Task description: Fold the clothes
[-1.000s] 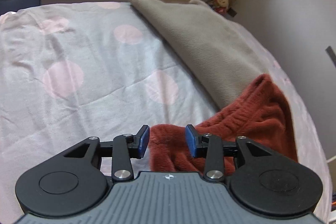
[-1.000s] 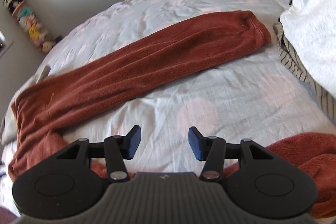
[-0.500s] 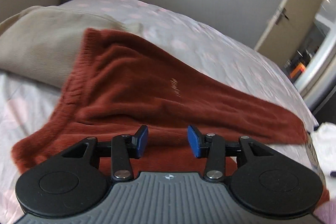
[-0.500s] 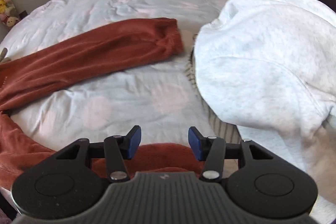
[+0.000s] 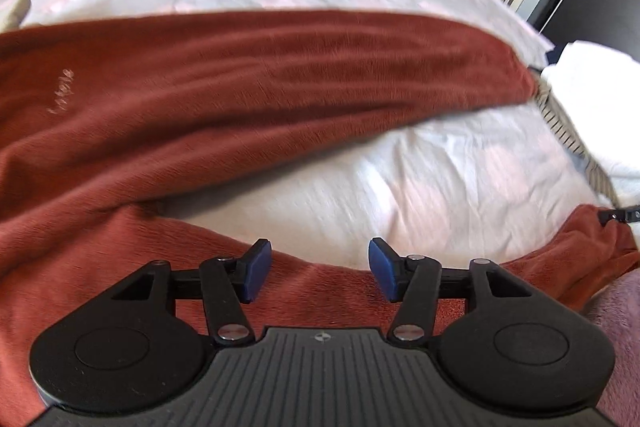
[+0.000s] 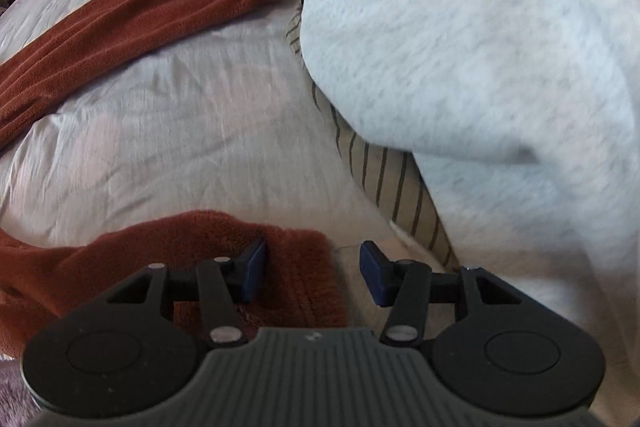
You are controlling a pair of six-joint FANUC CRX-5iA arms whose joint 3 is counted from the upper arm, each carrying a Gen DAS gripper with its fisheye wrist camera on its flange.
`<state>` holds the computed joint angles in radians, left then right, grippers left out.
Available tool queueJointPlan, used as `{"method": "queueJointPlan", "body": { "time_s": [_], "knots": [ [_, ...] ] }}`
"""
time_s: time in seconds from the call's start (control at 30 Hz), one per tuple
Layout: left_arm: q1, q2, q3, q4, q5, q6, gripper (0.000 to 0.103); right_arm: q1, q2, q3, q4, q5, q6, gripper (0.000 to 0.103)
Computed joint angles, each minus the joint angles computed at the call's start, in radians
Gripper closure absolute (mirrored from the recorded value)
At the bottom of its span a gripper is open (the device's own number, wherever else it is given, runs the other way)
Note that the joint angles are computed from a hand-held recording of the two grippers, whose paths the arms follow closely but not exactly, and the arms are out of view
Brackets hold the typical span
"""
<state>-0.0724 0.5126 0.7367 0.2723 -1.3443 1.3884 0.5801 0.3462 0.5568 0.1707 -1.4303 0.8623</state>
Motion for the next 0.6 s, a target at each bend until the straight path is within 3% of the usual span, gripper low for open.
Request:
{"method": "queueJointPlan", "body": {
  "time_s": [0.1,0.23,0.27,0.33,0.43,0.47,0.53,0.6],
  "knots": [
    [-0.024,0.05,0.087,-0.062,-0.082,0.067,0.047,0.007,-0.048,-0.088,0.006,0.071,-0.007,0.047],
    [-0.037,0.119,0.196,-0.091,-0.162,0.206,0.042,0.015,-0.069,-0.119,0.017,0.094,0.007,0.052],
    [-0.043,0.147,0.245,-0.104,-0.2,0.238,0.042,0.016,-0.076,-0.129,0.02,0.104,0.004,0.056],
    [-0.067,0.2,0.35,-0.162,-0.281,0.238,0.043,0.017,-0.091,-0.146,0.014,0.131,-0.002,0.074],
    [-0.106,0.245,0.45,-0.255,-0.354,0.205,0.057,0.037,-0.102,-0.154,0.053,0.14,-0.006,0.078],
    [-0.112,0.242,0.45,-0.274,-0.354,0.2,0.061,0.045,-0.109,-0.161,0.072,0.147,-0.005,0.078],
    [-0.115,0.229,0.435,-0.295,-0.346,0.198,0.082,0.051,-0.124,-0.171,0.099,0.165,-0.011,0.078],
    [-0.107,0.217,0.421,-0.29,-0.334,0.198,0.091,0.054,-0.14,-0.177,0.115,0.182,-0.021,0.078]
  ]
}}
